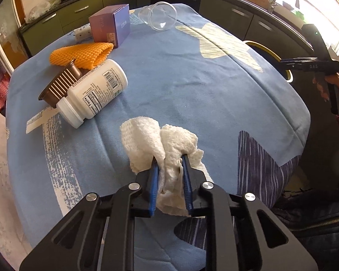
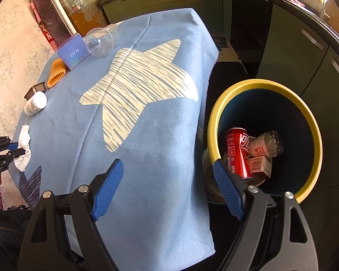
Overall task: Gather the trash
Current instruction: 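Grasp the crumpled white tissue with the left gripper and lift it, then carry the white tissue over the bin and open the left gripper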
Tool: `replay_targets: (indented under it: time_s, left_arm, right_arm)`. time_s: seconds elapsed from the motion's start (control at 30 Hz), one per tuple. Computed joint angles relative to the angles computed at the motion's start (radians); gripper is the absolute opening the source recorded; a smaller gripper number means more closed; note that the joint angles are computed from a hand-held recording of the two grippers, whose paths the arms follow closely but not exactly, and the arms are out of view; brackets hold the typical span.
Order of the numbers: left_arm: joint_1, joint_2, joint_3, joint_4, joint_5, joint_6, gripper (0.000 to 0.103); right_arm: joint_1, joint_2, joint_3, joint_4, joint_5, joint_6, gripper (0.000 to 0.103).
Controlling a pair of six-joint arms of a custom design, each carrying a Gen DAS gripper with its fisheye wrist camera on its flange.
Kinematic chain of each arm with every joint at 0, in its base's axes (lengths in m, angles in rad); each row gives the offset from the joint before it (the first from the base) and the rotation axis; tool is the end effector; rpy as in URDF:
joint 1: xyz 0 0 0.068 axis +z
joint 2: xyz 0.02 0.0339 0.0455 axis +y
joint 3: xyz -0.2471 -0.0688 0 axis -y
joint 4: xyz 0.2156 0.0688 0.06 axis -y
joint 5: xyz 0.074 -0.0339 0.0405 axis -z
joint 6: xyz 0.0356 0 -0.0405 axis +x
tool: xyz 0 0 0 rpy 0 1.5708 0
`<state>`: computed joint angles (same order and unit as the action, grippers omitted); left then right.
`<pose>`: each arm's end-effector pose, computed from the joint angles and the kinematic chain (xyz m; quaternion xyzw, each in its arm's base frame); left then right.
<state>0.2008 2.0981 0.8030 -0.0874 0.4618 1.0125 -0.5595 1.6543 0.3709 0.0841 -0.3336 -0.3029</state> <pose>0.2781 0.0404 0.0319 0.4024 0.8819 -0.1350 0.2051 0.1743 -0.0954 0.0697 0.0936 0.9651 0.0721 0.2336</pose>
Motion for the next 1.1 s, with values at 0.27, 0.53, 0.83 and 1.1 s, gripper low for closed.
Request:
replay_targets:
  time_s: [0.27,0.53,0.83,1.1]
  left_arm:
    - [-0.067,-0.134,-0.006,-0.070,0.064,-0.044,0.018]
    - [-0.364,-0.255,0.059,-0.180,0.093,-0.143,0.018]
    - [-0.842,-0.006,0.496,-0.294,0.029,-0.411,0.018]
    - [-1.110,0.476,1.201,-0.542,-0.057,-0.581,0.020]
  right_arm:
    - [-0.084,-0.070,-0.028,-0.027,-0.043,-0.039,0.078]
    - [-0.375,-0.148,-0.063,-0.103,-0.139,-0.190,0.078]
    - [-0.820,-0.027,0.020,-0.209,-0.239,-0.420,0.078]
    - [-1.018,0.094,0.089,-0.260,-0.267,-0.532,0.078]
